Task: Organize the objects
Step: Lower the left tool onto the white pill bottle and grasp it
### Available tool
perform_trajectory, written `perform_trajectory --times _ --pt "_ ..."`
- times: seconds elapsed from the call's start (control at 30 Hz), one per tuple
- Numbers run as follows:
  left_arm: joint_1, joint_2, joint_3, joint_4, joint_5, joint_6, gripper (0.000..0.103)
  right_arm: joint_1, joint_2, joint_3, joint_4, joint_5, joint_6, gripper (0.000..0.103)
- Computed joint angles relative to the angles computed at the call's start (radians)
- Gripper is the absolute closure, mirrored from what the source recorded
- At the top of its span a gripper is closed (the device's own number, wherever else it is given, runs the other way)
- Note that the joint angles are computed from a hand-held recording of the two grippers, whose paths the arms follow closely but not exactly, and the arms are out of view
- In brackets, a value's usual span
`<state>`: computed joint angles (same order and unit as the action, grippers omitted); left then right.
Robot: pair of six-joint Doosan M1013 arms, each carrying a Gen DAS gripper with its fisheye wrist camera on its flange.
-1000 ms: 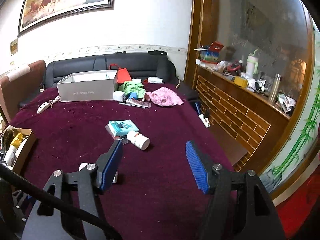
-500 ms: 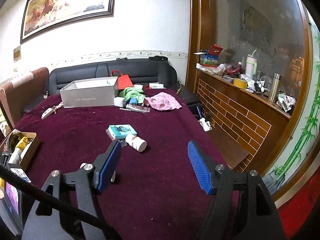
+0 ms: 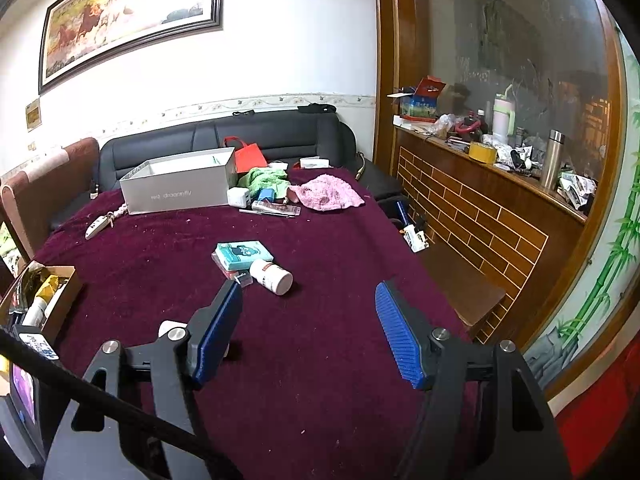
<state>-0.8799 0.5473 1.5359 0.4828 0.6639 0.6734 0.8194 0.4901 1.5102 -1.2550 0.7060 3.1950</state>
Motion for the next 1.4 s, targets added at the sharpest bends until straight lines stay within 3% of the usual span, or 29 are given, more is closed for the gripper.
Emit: perform_trajectory --times 0.67,0.87,0.93,1.1,1.4 --pt "-0.002 -0.001 0.0 -0.005 0.007 -0.001 0.001 -0.01 0.007 -0.008 0.08 -0.006 -0.069 0.032" --pt "0.012 0.006 -0.032 -0.12 0.055 0.12 0.003 -0.02 0.011 -0.007 0.11 -0.006 -0.093 0.032" --pt "0.028 -0.003 -0.031 -0.178 0.019 0.163 0.004 -0.022 0.014 -0.008 0.129 0.003 -0.113 0.032" --pt "0.028 -0.003 -0.057 0.042 -0.007 0.085 0.004 -0.036 0.01 0.008 0.175 0.006 -0.125 0.032" --pt "-0.005 0.09 -0.171 0.318 0.025 0.352 0.004 -0.062 -0.009 0.036 0.268 -0.021 -0.146 0.032"
